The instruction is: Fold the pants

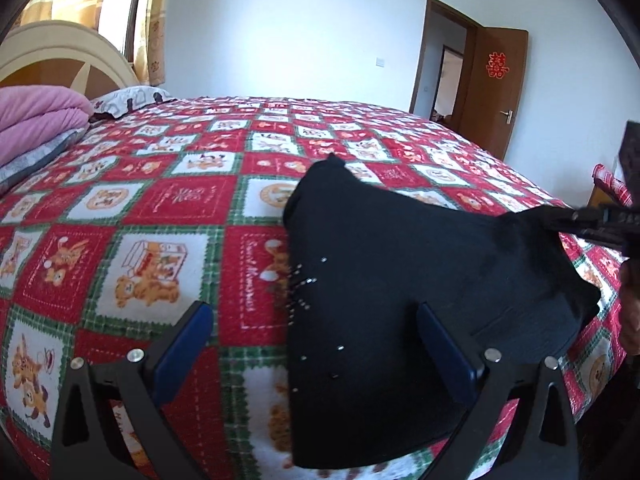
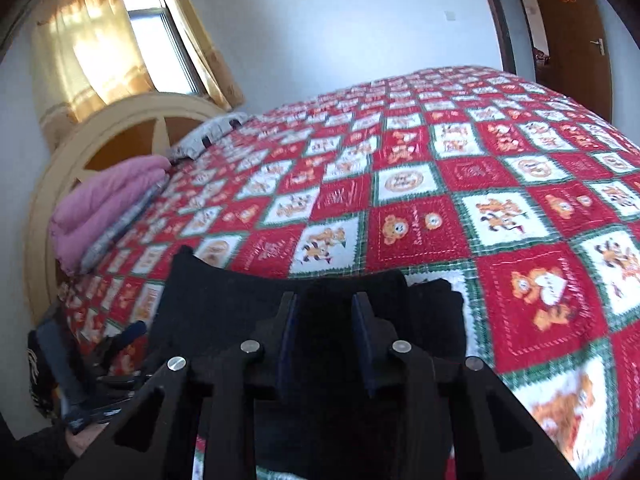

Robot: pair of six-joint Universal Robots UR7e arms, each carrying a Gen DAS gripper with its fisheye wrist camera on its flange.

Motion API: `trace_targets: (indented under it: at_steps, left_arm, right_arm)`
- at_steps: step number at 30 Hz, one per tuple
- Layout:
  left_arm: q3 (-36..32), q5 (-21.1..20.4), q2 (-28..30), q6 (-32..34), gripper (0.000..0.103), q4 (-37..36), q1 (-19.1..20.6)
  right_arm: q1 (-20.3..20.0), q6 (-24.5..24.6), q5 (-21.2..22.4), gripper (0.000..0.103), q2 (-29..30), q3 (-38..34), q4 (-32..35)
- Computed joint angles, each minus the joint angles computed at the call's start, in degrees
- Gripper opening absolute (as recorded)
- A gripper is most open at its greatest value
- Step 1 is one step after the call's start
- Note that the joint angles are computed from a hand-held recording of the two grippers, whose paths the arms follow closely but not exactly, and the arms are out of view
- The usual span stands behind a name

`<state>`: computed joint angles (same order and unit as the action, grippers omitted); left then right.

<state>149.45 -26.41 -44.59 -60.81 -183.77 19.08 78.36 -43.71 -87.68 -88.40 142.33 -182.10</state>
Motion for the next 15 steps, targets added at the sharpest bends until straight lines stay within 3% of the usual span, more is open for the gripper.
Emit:
trace_targets:
  at_steps: [3,6,8,10,12,13,15]
  left_arm:
    - [0.65,-0.66,1.02,1.87,0.103,-4.83,0.71]
    - [0.84,-0.56,1.82,2.47,0.103,-6.76,0.73]
    - [0.8,-0.3,1.86,2.09,0.103,-6.36,0.65]
    - [0.93,-0.32,1.99,2.13,0.103,-6.95,0.66]
    - [0.95,-0.32,1.82,1.98,0.103,-6.61,0.64]
    - [0.91,-0.31,1.66,1.79,0.103,-6.19,0.64]
    - [1.06,-0.52,1.5,1.83,0.103,-6.04,0.46]
  right_arm:
    - [1.48,-1.48,-7.89,0.03,2.87,0.51,-4.2]
    - [1.77,-11.74,-12.28,0.029,5.15,4.35,-15.62]
    - [2.62,-15.99,-15.43,0.034,6.22,6.72,-24.15]
    - [1.03,-18.6,-11.46,0.034,2.76,9.88,-27.44]
    - [-0.45,-22.51,-8.06,0.042,-0.96,12.44,-26.15]
    - [-0.4,-24.88,-8.98,0.042,-0.55,13.52,-27.89]
    - [0.61,-29.36,-15.06,0.042,5.37,14.45,-36.4]
